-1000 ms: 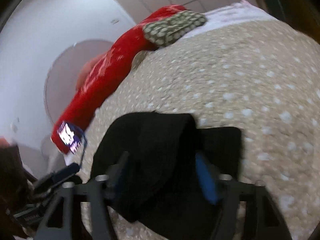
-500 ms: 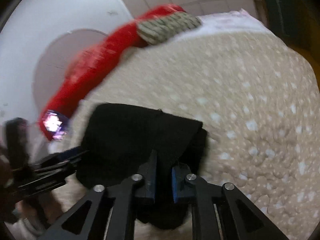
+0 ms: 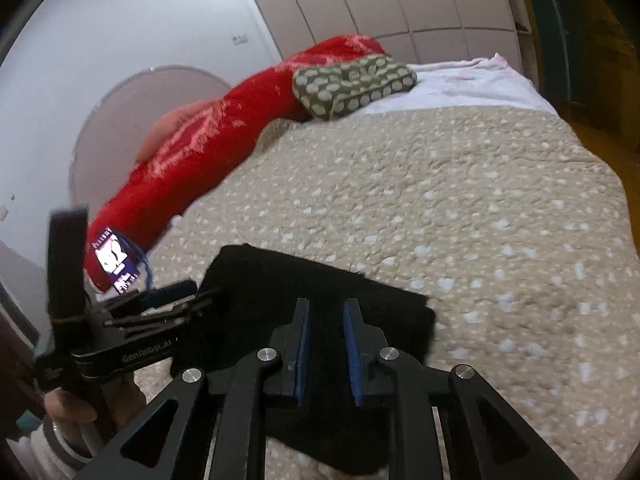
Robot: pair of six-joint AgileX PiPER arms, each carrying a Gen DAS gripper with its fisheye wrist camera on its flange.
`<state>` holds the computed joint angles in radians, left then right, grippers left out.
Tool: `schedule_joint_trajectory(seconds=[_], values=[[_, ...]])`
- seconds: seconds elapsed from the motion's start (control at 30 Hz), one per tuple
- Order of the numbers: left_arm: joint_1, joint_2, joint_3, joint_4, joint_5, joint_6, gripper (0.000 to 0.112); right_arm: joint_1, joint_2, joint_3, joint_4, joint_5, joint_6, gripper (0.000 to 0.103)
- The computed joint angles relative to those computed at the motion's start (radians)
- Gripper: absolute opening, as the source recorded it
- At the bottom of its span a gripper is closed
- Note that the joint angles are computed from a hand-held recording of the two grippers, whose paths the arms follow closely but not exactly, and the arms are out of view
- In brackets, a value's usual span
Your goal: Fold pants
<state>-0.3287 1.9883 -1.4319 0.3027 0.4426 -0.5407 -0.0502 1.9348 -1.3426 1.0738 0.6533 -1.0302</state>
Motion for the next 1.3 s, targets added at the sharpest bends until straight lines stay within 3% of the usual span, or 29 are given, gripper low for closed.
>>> schedule_joint_trajectory(seconds=[0.13,0.23,0.4,0.53,0.73,0.83,0.9,1.1,1.3], values=[[0.0,0.063,-0.072,-0.011,0.019,0.015,0.066,0.075,0.114,-0.106,-0.206,-0.087,0.185,0.016],[0.0,0.09,-0.106,-0.013,0.033,0.01,0.068,0.064,0.178,-0.165,-0.178,-0.073,0.171,0.016],[0.007,0.1,-0.116,-0.024,0.032,0.003,0.074,0.061,0.204,-0.244,-0.253,-0.016,0.25,0.016],[0.005,0.097,-0.107,-0.011,0.023,-0.017,0.075,0.053,0.101,-0.153,-0.231,-0.013,0.197,0.016],[0.006,0.088,-0.084,0.003,0.002,-0.037,0.075,0.042,-0.095,0.1,-0.171,-0.013,-0.021,0.019],[0.003,0.087,-0.078,0.003,0.0,-0.047,0.08,0.049,-0.095,0.193,-0.192,-0.063,-0.063,0.019],[-0.004,0.085,-0.072,0.034,0.001,-0.082,0.08,0.018,-0.086,0.241,-0.06,-0.062,-0.171,0.019],[-0.019,0.038,-0.047,0.055,0.049,-0.097,0.08,-0.003,-0.127,0.232,-0.089,-0.031,-0.12,0.019],[-0.017,-0.048,0.069,0.087,0.015,-0.142,0.08,-0.003,-0.161,0.245,-0.051,-0.035,-0.124,0.02]])
